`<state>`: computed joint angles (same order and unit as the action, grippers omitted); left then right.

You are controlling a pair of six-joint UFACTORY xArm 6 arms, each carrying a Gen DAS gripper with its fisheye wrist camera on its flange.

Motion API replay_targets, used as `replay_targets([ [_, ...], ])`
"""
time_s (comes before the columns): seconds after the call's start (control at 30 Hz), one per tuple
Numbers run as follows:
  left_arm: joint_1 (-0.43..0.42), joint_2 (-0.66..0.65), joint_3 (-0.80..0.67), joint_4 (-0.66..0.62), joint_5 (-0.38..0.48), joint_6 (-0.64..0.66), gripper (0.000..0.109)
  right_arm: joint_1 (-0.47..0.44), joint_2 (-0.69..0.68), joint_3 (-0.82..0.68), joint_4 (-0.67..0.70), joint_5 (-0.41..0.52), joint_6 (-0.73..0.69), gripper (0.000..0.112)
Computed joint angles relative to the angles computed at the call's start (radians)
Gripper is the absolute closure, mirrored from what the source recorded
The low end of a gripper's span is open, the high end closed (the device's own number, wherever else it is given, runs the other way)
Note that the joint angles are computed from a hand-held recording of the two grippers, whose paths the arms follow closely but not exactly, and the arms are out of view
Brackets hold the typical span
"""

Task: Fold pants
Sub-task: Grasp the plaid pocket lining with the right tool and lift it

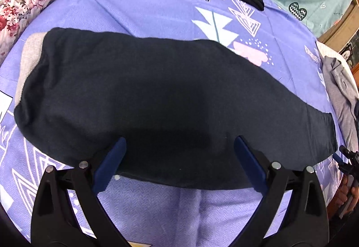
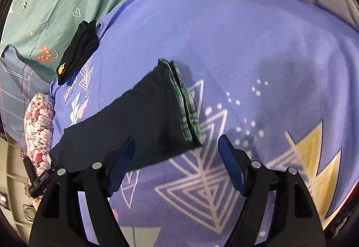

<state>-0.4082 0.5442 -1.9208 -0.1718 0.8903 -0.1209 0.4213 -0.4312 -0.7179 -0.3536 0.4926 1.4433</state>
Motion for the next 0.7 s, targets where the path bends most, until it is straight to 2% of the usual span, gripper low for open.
replay_targets([
  [0.13,-0.006,0.002,0.002,0.018,-0.006,-0.002,0.01,0.002,-0.034,0.049,0.054,-0.05,0.003,0.036],
  [0.27,-0.008,0.011,-0.012,0.025,0.002,-0.011,0.01,-0.006,-0.042,0.087,0.106,-0.152,0.004,0.036],
  [0.57,-0.008,0.006,-0.003,0.021,-0.004,-0.017,0.01,-0.016,0.027,0.028,0.079,-0.149,0.006,0.035],
  [0.63,-0.01,0.009,-0.008,0.031,-0.001,-0.024,0.01,-0.025,0.054,0.025,0.13,-0.2,-0.048,0.035],
  [0.7,-0.011,0.011,-0.009,0.035,-0.002,-0.028,0.009,-0.031,0.079,0.01,0.114,-0.216,-0.036,0.035],
])
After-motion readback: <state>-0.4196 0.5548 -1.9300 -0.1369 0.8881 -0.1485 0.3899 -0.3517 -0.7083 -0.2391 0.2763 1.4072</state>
